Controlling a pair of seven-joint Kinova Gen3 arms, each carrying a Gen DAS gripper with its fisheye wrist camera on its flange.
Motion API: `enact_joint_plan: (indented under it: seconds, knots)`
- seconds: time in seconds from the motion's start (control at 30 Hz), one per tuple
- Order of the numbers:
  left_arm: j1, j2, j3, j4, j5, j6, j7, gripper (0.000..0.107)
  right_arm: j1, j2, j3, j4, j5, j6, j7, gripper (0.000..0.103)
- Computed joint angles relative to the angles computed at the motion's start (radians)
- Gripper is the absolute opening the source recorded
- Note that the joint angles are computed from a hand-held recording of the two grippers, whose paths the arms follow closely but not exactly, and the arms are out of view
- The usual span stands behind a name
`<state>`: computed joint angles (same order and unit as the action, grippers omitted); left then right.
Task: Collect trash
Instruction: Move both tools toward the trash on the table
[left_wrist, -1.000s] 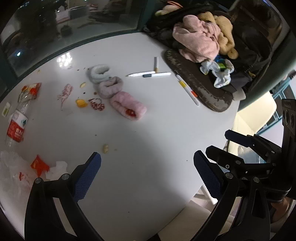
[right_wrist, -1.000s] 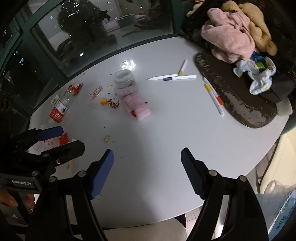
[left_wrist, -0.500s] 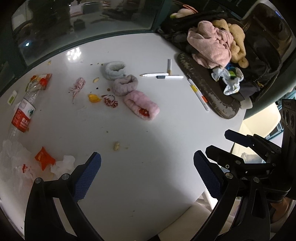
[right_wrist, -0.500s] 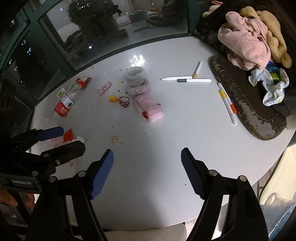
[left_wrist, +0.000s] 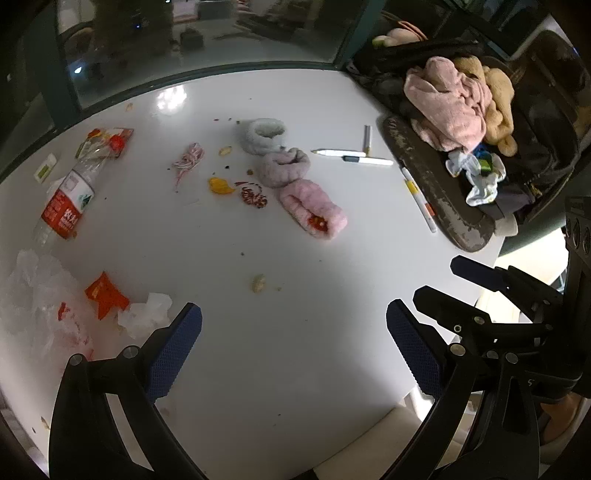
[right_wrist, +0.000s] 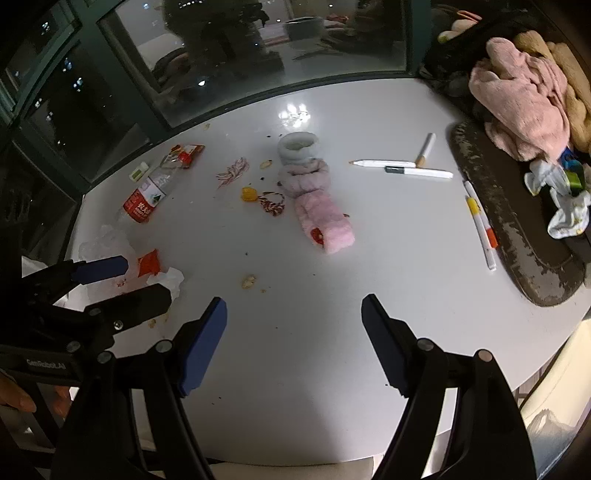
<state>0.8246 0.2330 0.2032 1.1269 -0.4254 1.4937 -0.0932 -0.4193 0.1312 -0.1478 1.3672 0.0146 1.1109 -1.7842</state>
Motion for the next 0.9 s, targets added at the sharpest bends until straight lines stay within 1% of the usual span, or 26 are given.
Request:
enact_joint_plan:
  seconds: [0.2, 0.33, 0.43, 0.57, 0.7, 0.8, 0.9]
  knots:
    - [0.001, -0.022, 0.004, 0.029, -0.005, 0.005, 0.045, 0.097, -0.024, 0.015, -0.009, -0.006, 0.012, -0.012, -0.017, 0.072]
    - [0.002, -0.038, 0.013, 0.046, -0.018, 0.014, 0.077, 0.097, -0.061, 0.025, -0.017, -0.02, 0.043, -0.01, -0.049, 0.072]
    - [0.002, -0.045, 0.022, 0.054, -0.025, 0.027, 0.09, 0.097, -0.059, 0.042, -0.016, -0.043, 0.042, -0.009, -0.041, 0.072]
    - [0.0, -0.055, 0.031, 0.066, -0.028, 0.039, 0.11, 0.097, -0.113, 0.054, -0.023, -0.048, 0.079, -0.016, -0.107, 0.072]
    - [-0.004, -0.071, 0.041, 0.088, -0.028, 0.038, 0.131, 0.097, -0.129, 0.062, -0.022, -0.055, 0.088, -0.016, -0.126, 0.072]
    - [-0.006, -0.086, 0.052, 0.108, -0.031, 0.037, 0.149, 0.097, -0.118, 0.07, -0.017, -0.067, 0.073, -0.013, -0.107, 0.072]
    - [-0.008, -0.101, 0.063, 0.126, -0.034, 0.036, 0.173, 0.097, -0.144, 0.07, -0.022, -0.058, 0.087, -0.02, -0.139, 0.072]
